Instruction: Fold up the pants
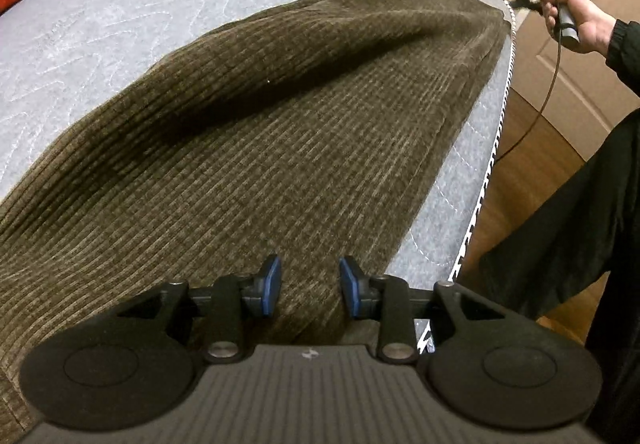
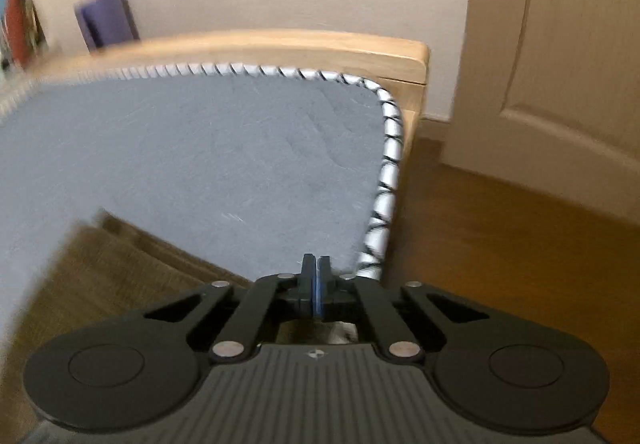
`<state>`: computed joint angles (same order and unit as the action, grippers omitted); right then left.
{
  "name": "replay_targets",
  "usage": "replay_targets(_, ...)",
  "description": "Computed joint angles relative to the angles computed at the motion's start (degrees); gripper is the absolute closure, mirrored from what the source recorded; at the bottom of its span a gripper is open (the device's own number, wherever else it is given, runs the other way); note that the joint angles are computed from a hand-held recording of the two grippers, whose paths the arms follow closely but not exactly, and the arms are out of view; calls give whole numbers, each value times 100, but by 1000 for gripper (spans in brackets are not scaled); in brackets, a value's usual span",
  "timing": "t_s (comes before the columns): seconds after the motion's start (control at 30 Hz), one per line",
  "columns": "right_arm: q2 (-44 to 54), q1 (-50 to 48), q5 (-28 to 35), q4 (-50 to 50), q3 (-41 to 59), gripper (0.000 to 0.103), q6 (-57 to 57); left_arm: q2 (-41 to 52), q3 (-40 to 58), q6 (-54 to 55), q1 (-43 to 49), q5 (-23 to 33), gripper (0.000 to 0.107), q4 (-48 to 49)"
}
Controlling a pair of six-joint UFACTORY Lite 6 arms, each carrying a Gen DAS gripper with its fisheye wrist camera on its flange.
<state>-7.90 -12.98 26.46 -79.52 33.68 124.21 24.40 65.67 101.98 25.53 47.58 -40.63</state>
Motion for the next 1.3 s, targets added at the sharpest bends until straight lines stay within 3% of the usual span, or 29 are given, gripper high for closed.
replay_targets(0.07, -256, 170, -196, -1013, -113, 97, 959, -95, -90, 113, 12, -57, 68, -115)
replay_targets(0.2, -63, 864, -466, -2979, 286, 70, 2754, -14, 72, 83, -11, -169, 65, -362)
replay_targets(0.27, 342, 1158, -686, -3255, 773, 59, 2993, 80, 228, -18, 5, -253, 62, -407)
replay_targets(0.3, 737, 1357, -801, -3033, 1176, 50, 2753, 145, 319, -77, 12, -296, 62, -419)
replay_targets(0.33, 1084, 1529, -878, -2572, 1544, 48, 2273, 209, 405, -130, 18, -336, 62, -452)
replay_targets(0.5, 3178, 2148, -1128, 378, 3754, 47, -725, 479, 802, -270, 85, -301, 62, -524)
replay_targets(0.6, 4407, 2463, -654, 2177, 5196, 45, -2524, 528, 836, -237, 111, -356, 62, -512)
replay_targets(0.7, 5567, 2722, 668, 3704, 6995, 46, -4278, 544, 767, -106, 116, -519, 61, -515)
replay_targets(0.73, 5906, 2791, 1125, 3921, 7595, 51, -4592, 557, 783, -71, 131, -517, 61, -531)
replay_targets(0.8, 6236, 2900, 1901, 3957, 8218, 82, -4501, 584, 828, 46, 188, -459, 61, -650)
replay_targets(0.83, 6196, 2919, 1971, 3781, 8170, 91, -4153, 603, 888, 105, 234, -390, 61, -746)
replay_targets(0.87, 6025, 2917, 1869, 3405, 7882, 94, -3566, 624, 964, 188, 296, -283, 61, -902)
replay_targets(1.0, 5223, 2715, 1305, 1665, 6557, 94, -1224, 917, 1571, 162, 554, 277, 61, -1432)
replay_targets(1.13, 5020, 2411, 424, 1660, 5893, 87, -740, 1441, 2330, -279, 598, 94, 63, -1488)
replay_targets(1.2, 4714, 2365, 321, 1349, 5572, 64, -470, 1847, 2835, -1186, 447, -623, 73, -829)
replay_targets(1.23, 4515, 2365, 444, 1083, 5395, 57, -247, 2116, 3140, -1786, 404, -1012, 79, -324)
replay_targets(1.27, 4246, 2406, 619, 766, 5151, 50, 38, 2320, 3425, -2282, 403, -1161, 95, 26)
replay_targets(1.3, 3952, 2380, 688, 414, 4847, 49, 315, 2449, 3645, -2539, 436, -1070, 96, 136)
